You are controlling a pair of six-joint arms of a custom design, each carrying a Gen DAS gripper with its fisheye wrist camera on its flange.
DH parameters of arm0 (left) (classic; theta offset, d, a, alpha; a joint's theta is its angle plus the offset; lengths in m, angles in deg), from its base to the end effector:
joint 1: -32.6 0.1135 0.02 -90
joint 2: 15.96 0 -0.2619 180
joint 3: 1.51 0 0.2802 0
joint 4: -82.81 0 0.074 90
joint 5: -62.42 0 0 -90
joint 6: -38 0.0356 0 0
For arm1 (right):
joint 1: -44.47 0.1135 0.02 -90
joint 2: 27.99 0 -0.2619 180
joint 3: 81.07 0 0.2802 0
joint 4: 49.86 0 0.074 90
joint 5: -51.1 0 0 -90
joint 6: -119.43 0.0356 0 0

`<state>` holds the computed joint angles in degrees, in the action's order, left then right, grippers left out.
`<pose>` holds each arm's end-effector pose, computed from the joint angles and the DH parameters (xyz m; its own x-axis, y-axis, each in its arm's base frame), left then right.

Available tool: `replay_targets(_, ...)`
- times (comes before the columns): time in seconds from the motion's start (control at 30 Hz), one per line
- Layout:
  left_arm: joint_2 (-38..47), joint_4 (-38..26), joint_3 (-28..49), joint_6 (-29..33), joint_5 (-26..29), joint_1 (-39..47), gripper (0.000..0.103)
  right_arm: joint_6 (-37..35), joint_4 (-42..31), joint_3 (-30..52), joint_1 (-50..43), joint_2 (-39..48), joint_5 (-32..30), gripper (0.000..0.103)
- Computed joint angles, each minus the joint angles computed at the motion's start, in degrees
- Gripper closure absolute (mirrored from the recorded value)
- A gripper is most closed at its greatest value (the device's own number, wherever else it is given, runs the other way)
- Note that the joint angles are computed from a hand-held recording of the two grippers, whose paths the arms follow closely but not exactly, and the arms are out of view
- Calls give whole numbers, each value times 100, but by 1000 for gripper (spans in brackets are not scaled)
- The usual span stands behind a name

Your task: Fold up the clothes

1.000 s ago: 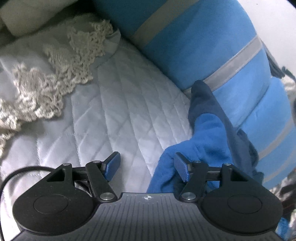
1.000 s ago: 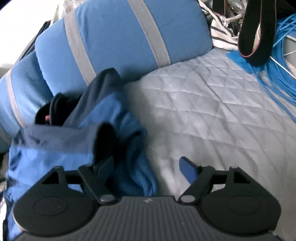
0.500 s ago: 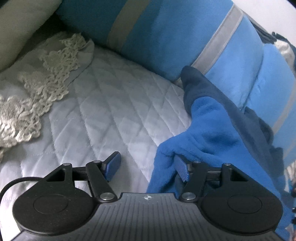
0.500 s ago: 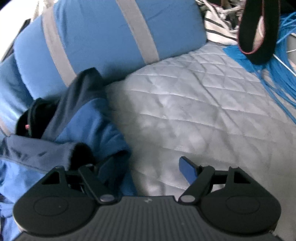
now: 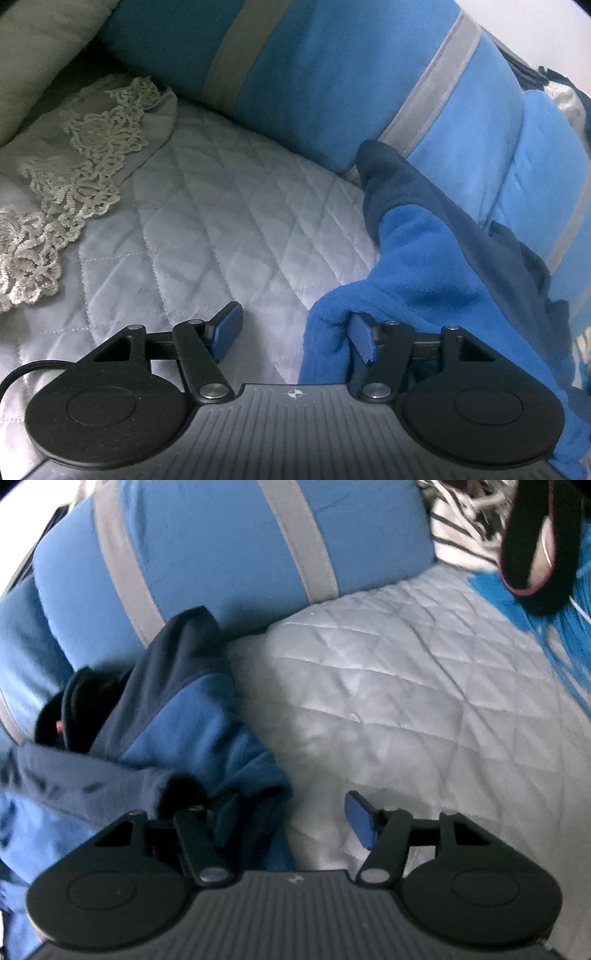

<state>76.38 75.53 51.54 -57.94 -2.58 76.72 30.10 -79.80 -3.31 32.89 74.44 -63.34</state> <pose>0.2406 0.2124 0.1206 -0.4748 -0.5911 -0.6520 -0.4741 0.7960 -0.3764 0.3876 -0.0644 0.1656 -0.7992 0.1746 -0.5752 -0.0426 0.9380 0.3440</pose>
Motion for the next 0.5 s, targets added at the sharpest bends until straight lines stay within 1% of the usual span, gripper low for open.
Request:
replay_targets(0.07, 70, 79, 28, -4, -13, -24, 42, -22, 13, 52, 5, 85, -50, 33)
replay_targets(0.17, 163, 177, 69, -12, -41, -62, 44, -88, 251, 57, 58, 238, -195, 40)
replay_targets(0.2, 190, 192, 89, -27, -46, -73, 46, -110, 330, 68, 72, 294, -271, 46)
replay_targets(0.23, 212, 189, 106, -40, -19, -73, 52, -129, 408, 100, 76, 362, -422, 55)
replay_targets(0.27, 234, 183, 124, -53, 13, -72, 63, -132, 484, 129, 80, 423, -567, 64)
replay_targets(0.3, 267, 144, 161, -75, 143, -51, 71, -93, 551, 144, 84, 464, -695, 82)
replay_targets(0.33, 323, 78, 219, -143, 346, -21, 85, -51, 621, 159, 87, 505, -823, 83)
replay_targets(0.37, 347, 57, 247, -233, 412, -21, 86, -36, 691, 167, 101, 532, -901, 84)
replay_targets(0.4, 306, 53, 240, -284, 333, -58, 87, -82, 757, 154, 133, 520, -854, 86)
replay_targets(0.5, 220, 196, 171, -349, 208, -130, 90, -46, 1041, 58, 157, 440, -819, 88)
